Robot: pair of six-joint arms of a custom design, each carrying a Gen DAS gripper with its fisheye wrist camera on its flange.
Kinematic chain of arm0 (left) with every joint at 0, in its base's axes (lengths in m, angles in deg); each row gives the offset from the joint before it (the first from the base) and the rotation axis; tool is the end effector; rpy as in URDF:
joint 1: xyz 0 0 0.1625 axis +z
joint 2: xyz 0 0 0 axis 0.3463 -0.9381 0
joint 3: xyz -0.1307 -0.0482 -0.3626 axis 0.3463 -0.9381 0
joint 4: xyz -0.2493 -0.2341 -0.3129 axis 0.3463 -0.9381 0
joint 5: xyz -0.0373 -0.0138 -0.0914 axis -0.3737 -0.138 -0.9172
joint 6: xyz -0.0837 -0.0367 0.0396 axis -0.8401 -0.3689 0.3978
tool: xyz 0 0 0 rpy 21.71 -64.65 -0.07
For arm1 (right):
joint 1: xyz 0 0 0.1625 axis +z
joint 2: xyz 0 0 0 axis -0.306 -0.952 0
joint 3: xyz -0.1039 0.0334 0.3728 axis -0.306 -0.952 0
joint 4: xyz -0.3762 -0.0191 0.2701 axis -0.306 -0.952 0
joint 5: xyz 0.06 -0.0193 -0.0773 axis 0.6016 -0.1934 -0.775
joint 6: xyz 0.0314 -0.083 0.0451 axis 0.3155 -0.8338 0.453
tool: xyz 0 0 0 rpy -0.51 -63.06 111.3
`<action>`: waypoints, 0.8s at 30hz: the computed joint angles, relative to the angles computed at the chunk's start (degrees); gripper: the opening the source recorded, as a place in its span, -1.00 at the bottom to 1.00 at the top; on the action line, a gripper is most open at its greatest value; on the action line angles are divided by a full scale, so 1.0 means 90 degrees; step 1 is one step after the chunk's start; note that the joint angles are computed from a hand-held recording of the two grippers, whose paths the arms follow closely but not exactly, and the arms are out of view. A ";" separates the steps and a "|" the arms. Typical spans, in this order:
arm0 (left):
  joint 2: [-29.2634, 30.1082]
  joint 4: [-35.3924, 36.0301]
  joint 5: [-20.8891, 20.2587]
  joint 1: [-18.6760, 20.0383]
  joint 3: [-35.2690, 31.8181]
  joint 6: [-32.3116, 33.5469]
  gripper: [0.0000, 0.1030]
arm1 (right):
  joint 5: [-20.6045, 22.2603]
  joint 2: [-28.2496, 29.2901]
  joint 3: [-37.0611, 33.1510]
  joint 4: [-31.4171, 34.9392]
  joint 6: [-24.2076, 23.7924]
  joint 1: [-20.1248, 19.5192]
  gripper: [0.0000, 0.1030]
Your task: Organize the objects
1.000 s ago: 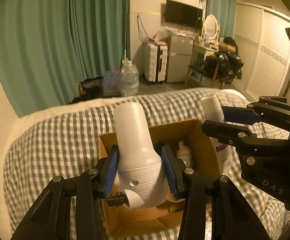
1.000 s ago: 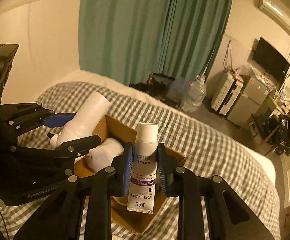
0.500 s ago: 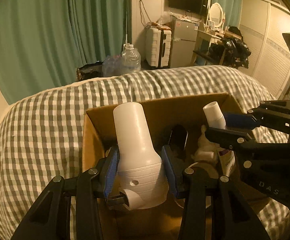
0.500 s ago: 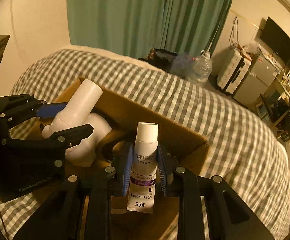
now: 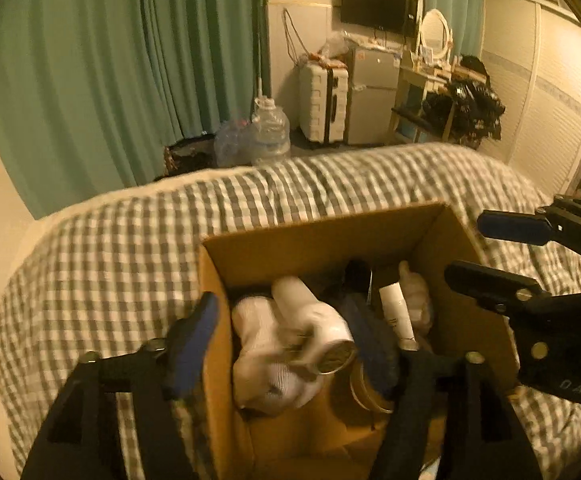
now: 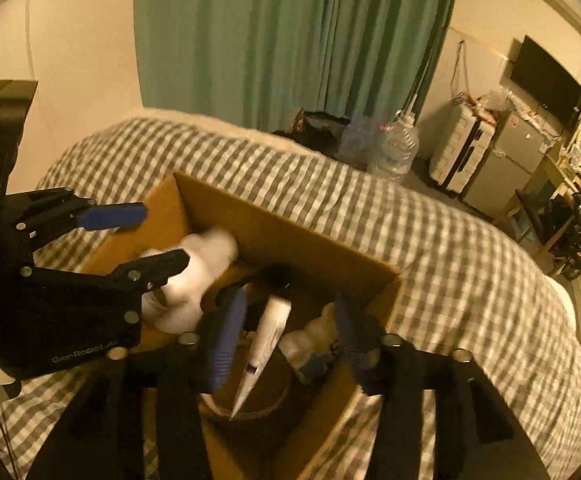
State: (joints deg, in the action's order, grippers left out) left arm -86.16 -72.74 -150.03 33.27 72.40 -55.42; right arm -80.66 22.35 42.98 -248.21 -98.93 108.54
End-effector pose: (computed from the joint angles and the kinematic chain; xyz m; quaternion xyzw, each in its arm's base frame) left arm -0.3770 -0.8100 -0.0012 0.4624 0.8400 -0.1888 0.2120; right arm 0.0837 -0.7578 0.2913 0.1499 -0.8460 0.3162 0.4023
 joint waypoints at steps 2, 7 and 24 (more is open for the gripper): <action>-0.0273 -0.0102 -0.0023 -0.0062 0.0287 -0.0110 0.50 | -0.0046 -0.0141 0.0133 -0.0076 -0.0001 0.0099 -0.05; -0.1002 -0.0551 -0.0012 -0.0241 0.1083 -0.0156 0.73 | -0.0132 -0.0612 0.0597 -0.0417 -0.0077 0.0382 0.23; -0.2734 -0.2305 0.0966 -0.1007 0.3392 0.0338 0.99 | -0.0386 -0.2045 0.2294 -0.2134 -0.0816 0.1395 0.86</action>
